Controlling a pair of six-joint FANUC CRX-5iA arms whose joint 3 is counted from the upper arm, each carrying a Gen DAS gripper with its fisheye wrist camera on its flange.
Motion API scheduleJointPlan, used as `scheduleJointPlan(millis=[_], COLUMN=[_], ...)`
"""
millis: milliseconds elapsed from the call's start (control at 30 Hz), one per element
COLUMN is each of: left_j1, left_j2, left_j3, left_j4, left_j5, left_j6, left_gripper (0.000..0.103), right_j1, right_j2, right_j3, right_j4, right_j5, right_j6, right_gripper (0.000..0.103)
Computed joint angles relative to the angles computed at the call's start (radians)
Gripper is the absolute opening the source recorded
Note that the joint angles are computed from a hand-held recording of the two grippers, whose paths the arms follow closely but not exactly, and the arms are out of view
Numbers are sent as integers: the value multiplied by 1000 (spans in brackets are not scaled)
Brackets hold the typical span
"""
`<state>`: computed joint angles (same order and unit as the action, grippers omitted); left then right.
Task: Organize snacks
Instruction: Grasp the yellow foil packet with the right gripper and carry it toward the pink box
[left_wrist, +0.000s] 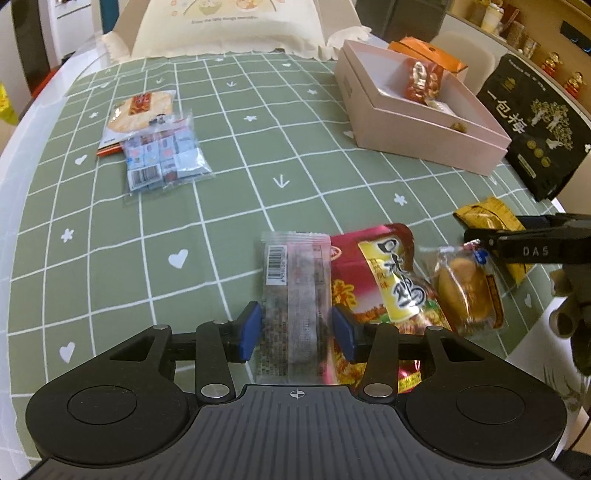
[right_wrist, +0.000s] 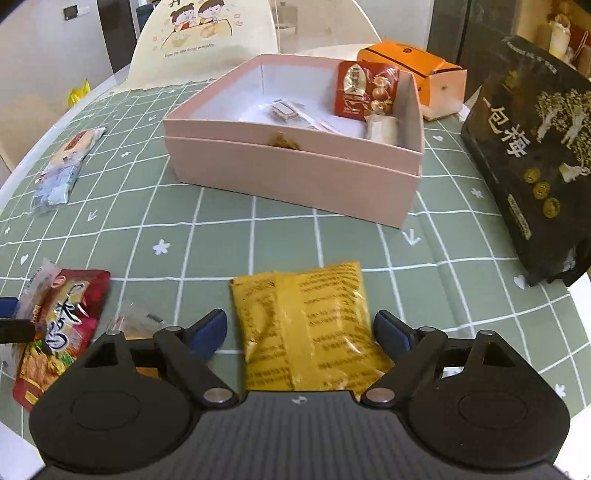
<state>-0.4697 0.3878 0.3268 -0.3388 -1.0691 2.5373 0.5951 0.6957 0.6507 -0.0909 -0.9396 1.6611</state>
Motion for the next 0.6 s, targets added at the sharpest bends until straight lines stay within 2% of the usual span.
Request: scheduleJointPlan(millis=[67,200,267,333,433,600], left_j1=[2,7,9,9,-1,-23], left_j2=[-3,-35,-40,-37,-30,-53], left_j3=[-9,-72,-80,-75,-59,-72], left_j4=[-8,-29,-19,-3,-7,-33], left_j5=[22,126,134,124,96,122], left_j6=[6,36,9,-17,-36,-37], left_gripper=[49,49,49,48,41,40], right_j1=[2,0,0,-21,-36,-43], right_j2=[-5,-22,-39,-44,-97,-184], right_j3=[-11,-38,-55,-15,-46,-119], right_j4=[2,-5,0,-81,-149,-170], right_j5=[13,29,30,-36,-48,-13], right_j6=[-7,-8,-18,48,100,136], right_gripper=[90,89,63,58,57,57])
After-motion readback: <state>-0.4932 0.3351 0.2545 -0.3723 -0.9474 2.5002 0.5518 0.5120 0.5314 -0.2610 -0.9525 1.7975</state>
